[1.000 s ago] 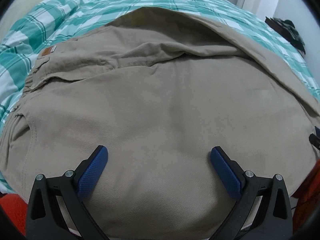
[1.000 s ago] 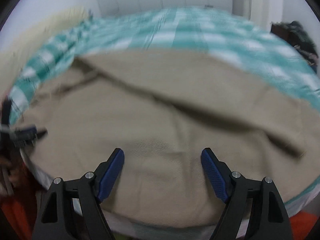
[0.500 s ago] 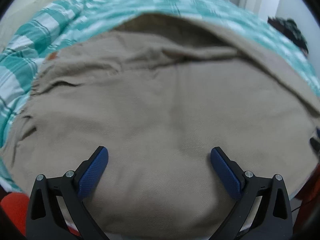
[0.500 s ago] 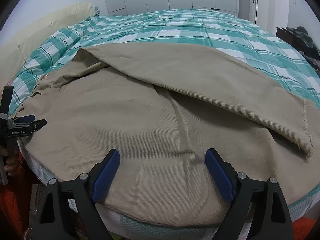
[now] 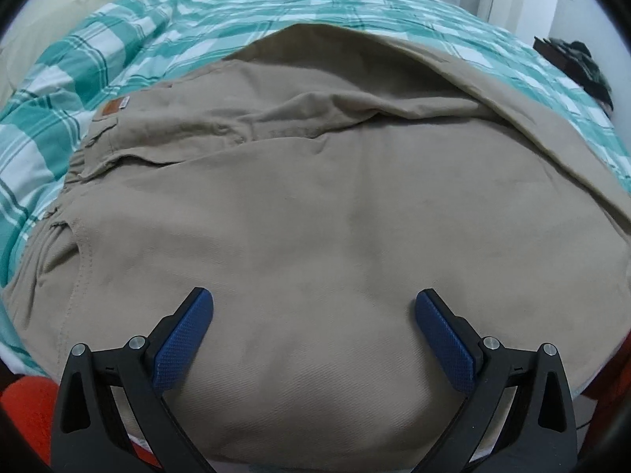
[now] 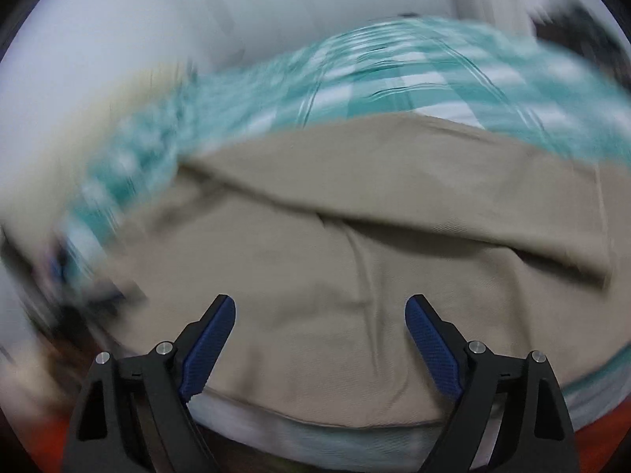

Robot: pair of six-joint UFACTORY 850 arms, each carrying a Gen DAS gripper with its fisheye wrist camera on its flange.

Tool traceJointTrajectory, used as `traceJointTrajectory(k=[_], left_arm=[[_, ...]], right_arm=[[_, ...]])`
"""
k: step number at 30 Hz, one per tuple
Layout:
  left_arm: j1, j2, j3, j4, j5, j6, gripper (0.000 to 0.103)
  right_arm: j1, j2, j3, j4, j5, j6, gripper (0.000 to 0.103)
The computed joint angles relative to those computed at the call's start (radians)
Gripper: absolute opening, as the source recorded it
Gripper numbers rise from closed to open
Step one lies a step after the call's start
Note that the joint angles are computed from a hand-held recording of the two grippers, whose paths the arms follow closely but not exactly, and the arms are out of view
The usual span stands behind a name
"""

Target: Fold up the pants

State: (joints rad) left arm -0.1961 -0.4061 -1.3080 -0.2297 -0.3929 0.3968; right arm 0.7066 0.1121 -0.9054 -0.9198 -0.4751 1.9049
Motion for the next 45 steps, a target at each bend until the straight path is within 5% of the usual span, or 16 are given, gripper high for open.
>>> traceJointTrajectory(k=[3, 9, 12, 15, 19, 24, 35, 37, 39, 42, 45], left_arm=[[0.0, 0.0, -0.001, 0.003, 0.001, 0.0, 0.102], [-0.001, -0.009, -0.005, 0.013, 0.007, 0.003, 0.103], [-0.005, -0.007, 0.002, 0.025, 0.021, 0.002, 0.102], [0.013, -0.014, -0.036, -0.061, -0.054, 0.069, 0.102], [0.091, -0.045, -0.139, -0.463, -0.215, 0.288, 0.102], [0.152, -0.265, -0.465, -0.738, -0.564, 0.18, 0.102], [0.131, -0.505, -0.865, -0.662, -0.719, -0.072, 0.1], [0.129, -0.536, -0.934, -0.632, -0.759, -0.093, 0.077], [0.12, -0.613, -1.082, -0.535, -0.843, -0.204, 0.0], [0.116, -0.604, -1.098, -0.513, -0.819, -0.252, 0.003], [0.144, -0.37, -0.81, -0.705, -0.602, -0.034, 0.004]], right_arm=[[-0.073, 0.057, 0.062, 0.013, 0.076, 0.198, 0.082], [-0.163, 0.119, 0.152, -0.11, 0.068, 0.785, 0.061], [-0.179, 0.076, 0.128, -0.051, 0.006, 0.793, 0.041], [-0.187, 0.046, 0.088, -0.009, -0.05, 0.676, 0.004], [-0.16, 0.109, 0.049, -0.172, -0.076, 0.618, 0.004], [-0.086, 0.178, -0.044, -0.235, -0.12, 0.352, 0.004], [0.177, 0.317, -0.064, -0.386, -0.209, 0.273, 0.003], [0.188, 0.348, -0.065, -0.357, -0.169, 0.184, 0.003], [0.157, 0.356, -0.079, -0.223, -0.147, 0.011, 0.003], [0.021, 0.325, -0.116, 0.073, -0.167, -0.292, 0.003], [-0.153, 0.256, -0.182, 0.205, -0.134, -0.488, 0.003]])
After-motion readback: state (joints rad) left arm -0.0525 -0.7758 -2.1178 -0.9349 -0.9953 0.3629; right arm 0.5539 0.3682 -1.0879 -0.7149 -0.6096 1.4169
